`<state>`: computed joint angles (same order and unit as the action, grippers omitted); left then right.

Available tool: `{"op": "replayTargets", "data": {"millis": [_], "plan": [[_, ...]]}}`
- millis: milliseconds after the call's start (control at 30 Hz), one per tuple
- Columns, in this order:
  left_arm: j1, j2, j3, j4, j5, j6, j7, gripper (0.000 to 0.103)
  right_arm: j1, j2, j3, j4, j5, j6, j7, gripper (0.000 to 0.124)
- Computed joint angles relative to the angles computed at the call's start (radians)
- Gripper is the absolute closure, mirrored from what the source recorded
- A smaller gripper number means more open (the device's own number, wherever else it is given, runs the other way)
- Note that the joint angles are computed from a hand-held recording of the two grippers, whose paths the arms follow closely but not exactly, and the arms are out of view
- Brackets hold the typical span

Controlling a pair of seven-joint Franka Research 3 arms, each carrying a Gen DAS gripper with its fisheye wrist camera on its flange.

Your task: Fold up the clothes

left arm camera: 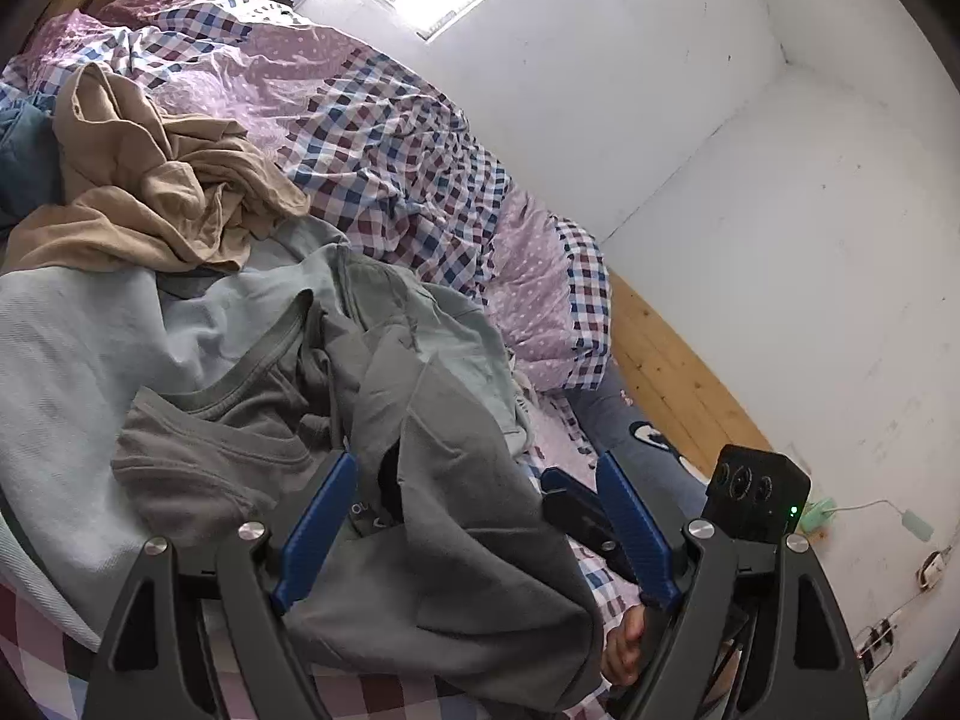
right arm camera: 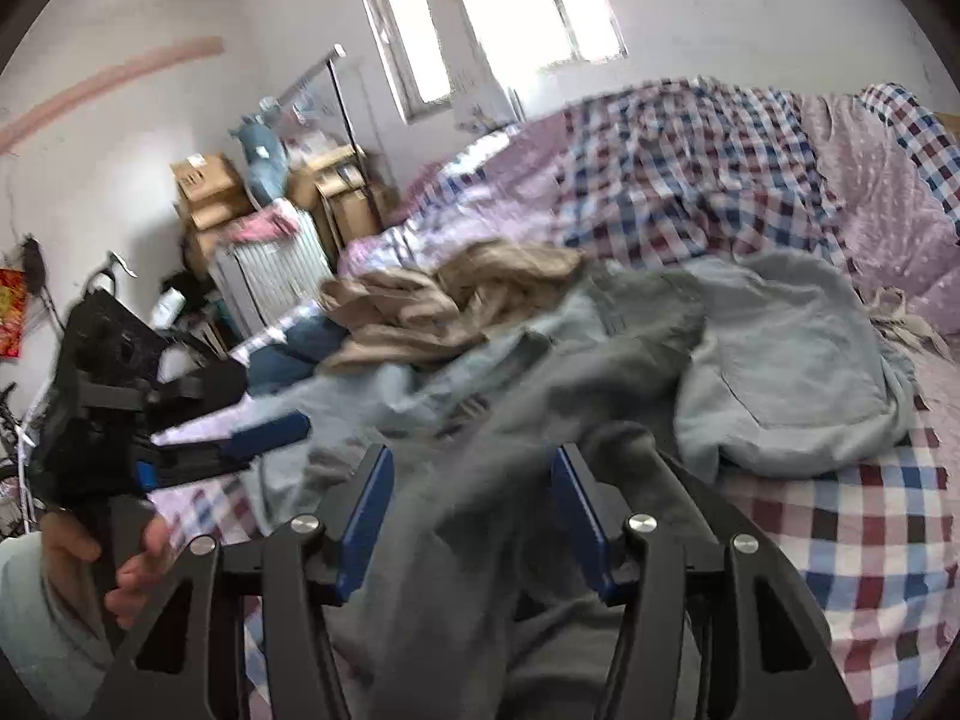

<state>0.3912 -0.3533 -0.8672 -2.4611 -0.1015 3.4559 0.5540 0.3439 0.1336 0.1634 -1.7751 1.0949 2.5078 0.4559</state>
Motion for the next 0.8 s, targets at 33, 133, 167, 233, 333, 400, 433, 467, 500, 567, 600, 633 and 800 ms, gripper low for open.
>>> {"op": "replayTargets", "data": {"millis": [33,133,167,233,333,400,433,467,500,567,600,633,800], "plan": [[-0.003,0.004,0.001,0.004,0.003,-0.003,0.001,0.018,0.011,0.006,-0.002,0.003,-0.052,0.015,0.04,0.065],[-0.015,0.018,0.007,0.017,0.016,-0.016,0.004,0.018,0.017,0.019,-0.003,0.012,-0.126,0.011,0.082,0.071],[-0.018,0.022,0.009,0.02,0.022,-0.021,0.004,0.018,0.018,0.022,-0.002,0.015,-0.146,0.008,0.094,0.084],[-0.02,0.036,0.01,0.029,0.032,-0.028,0.004,0.018,0.014,0.017,0.0,0.009,-0.159,-0.001,0.092,0.112],[-0.055,0.06,0.043,0.047,0.062,-0.061,0.004,0.018,0.011,0.003,0.007,-0.003,-0.165,-0.03,0.039,0.12],[-0.063,0.069,0.052,0.062,0.09,-0.092,0.002,0.018,0.008,-0.021,0.013,-0.026,-0.13,-0.067,-0.053,0.12],[-0.067,0.074,0.056,0.07,0.109,-0.108,-0.003,0.018,0.005,-0.034,0.013,-0.039,-0.1,-0.096,-0.108,0.12],[-0.071,0.079,0.061,0.078,0.127,-0.123,-0.007,0.018,0.002,-0.044,0.011,-0.046,-0.067,-0.134,-0.161,0.12],[-0.073,0.08,0.064,0.082,0.141,-0.137,-0.016,0.018,0.004,-0.052,0.007,-0.054,-0.051,-0.155,-0.193,0.12],[-0.078,0.086,0.073,0.092,0.168,-0.173,-0.033,0.018,0.0,-0.063,-0.004,-0.057,-0.033,-0.269,-0.272,0.12],[-0.083,0.088,0.079,0.097,0.181,-0.192,-0.041,0.018,-0.002,-0.065,-0.01,-0.055,-0.034,-0.325,-0.296,0.12],[-0.087,0.091,0.085,0.101,0.193,-0.217,-0.05,0.018,0.001,-0.068,-0.013,-0.055,-0.04,-0.359,-0.305,0.12],[-0.144,0.123,0.138,0.133,0.244,-0.338,-0.071,0.025,0.003,-0.053,-0.027,-0.031,-0.091,-0.483,-0.303,0.12]]}}
